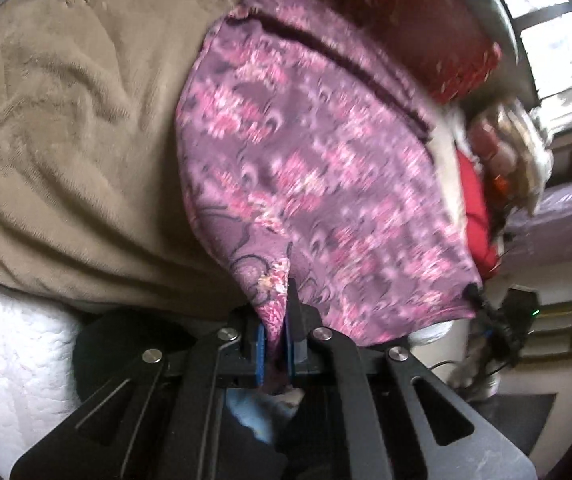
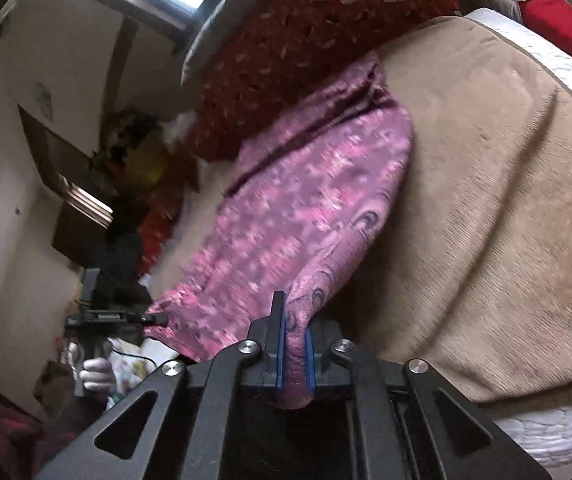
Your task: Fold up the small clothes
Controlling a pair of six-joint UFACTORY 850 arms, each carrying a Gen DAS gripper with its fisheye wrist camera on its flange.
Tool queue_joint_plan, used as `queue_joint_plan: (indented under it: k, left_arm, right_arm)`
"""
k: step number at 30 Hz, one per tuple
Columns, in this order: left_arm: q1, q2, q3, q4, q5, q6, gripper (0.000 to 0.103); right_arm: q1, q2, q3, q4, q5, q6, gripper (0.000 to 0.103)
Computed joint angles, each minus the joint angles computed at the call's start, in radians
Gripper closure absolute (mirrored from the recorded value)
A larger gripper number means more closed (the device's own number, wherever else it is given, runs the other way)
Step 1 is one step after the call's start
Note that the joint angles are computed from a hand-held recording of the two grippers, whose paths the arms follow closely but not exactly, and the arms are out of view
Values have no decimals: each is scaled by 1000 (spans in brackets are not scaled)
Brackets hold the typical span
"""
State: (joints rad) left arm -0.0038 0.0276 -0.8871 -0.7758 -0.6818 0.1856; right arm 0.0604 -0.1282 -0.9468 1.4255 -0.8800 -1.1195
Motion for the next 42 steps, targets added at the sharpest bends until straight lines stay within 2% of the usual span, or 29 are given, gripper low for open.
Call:
queue_joint_plan:
  k: [7, 14, 18, 27, 34, 37, 38, 40, 42]
  left_arm:
    - [63, -44, -44, -210, -9, 117, 98]
    - [98, -144, -161, -252, 10, 135, 98]
    - [116, -236, -264, -277, 21, 140, 98]
    - [143, -489, -572, -309, 7, 90, 98]
    - [143, -712, -876, -195, -23, -73, 98]
    - [144, -822, -1025, -122, -73, -183, 98]
    - [145, -861, -1077, -104, -102, -214, 98]
    - [145, -920, -1167, -59, -143, -267, 98]
    - [149, -976, -1256, -46, -172, -299, 98]
  right_arm:
    - [-3, -52, -72, 106, -60, 1, 96]
    - [0, -163, -199, 264, -77, 6, 96]
    - [21, -255, -313, 297, -39, 42, 96]
    - [53, -499, -628, 311, 52, 166, 96]
    - [61, -697, -890, 326, 120, 297, 96]
    - [65, -791, -1024, 230, 149, 448, 96]
    - [67, -840, -1097, 155, 149, 548, 96]
    - [67, -922, -1227, 40, 116, 717, 95]
    - [66, -977, -1324, -7, 112, 793, 92]
